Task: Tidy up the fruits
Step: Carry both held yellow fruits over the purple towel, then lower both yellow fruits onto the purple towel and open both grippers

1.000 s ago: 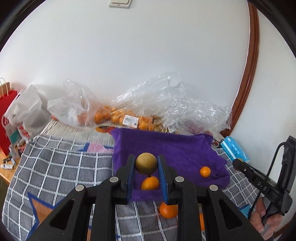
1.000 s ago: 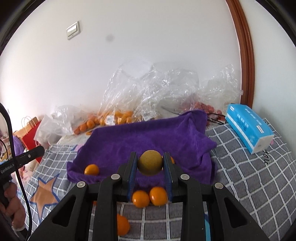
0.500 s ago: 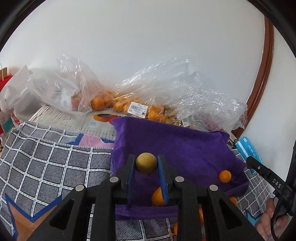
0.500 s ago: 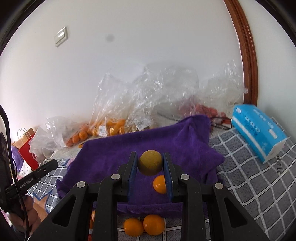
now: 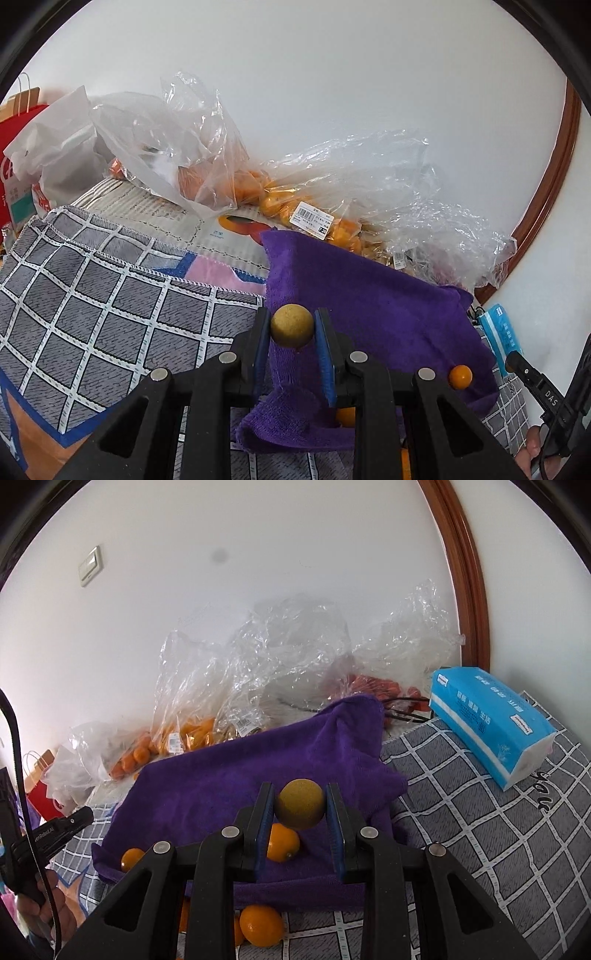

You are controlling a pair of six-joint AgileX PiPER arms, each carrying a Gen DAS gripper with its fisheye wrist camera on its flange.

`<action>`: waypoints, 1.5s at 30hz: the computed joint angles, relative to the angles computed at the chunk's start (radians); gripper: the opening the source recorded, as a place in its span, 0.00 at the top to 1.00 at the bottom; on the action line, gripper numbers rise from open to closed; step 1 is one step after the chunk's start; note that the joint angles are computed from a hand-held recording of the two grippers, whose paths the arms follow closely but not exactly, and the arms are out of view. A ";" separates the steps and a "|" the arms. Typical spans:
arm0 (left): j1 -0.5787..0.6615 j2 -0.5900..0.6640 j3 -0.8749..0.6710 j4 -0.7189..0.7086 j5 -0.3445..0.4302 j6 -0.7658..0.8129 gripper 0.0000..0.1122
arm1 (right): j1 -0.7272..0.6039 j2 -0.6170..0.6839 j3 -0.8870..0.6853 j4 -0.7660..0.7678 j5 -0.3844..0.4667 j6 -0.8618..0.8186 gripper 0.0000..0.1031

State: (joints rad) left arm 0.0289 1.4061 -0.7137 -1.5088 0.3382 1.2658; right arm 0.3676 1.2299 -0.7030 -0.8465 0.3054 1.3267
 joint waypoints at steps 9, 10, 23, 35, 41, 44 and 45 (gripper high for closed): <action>-0.038 0.045 0.004 -0.086 0.049 0.083 0.80 | 0.051 0.081 -0.036 0.000 0.070 -0.001 0.73; -0.049 0.051 0.005 -0.108 0.041 0.103 0.80 | 0.042 0.091 -0.038 0.016 0.067 -0.014 0.73; -0.118 0.071 -0.007 -0.141 -0.046 0.152 0.80 | 0.017 0.157 -0.073 0.157 0.094 -0.116 0.73; -0.122 0.085 -0.012 -0.161 -0.049 0.162 0.80 | 0.056 0.159 -0.066 0.043 0.122 0.010 0.61; -0.132 0.081 -0.008 -0.188 -0.062 0.194 0.80 | 0.073 0.124 -0.038 -0.086 0.117 0.153 0.48; -0.139 0.068 -0.001 -0.215 -0.079 0.217 0.72 | 0.088 0.124 -0.036 -0.120 0.115 0.177 0.43; -0.139 0.063 0.003 -0.227 -0.078 0.230 0.67 | 0.094 0.128 -0.039 -0.124 0.118 0.177 0.43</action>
State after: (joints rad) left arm -0.1103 1.4695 -0.7112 -1.7361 0.2601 1.4954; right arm 0.4613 1.3578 -0.7423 -0.9704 0.4235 1.5033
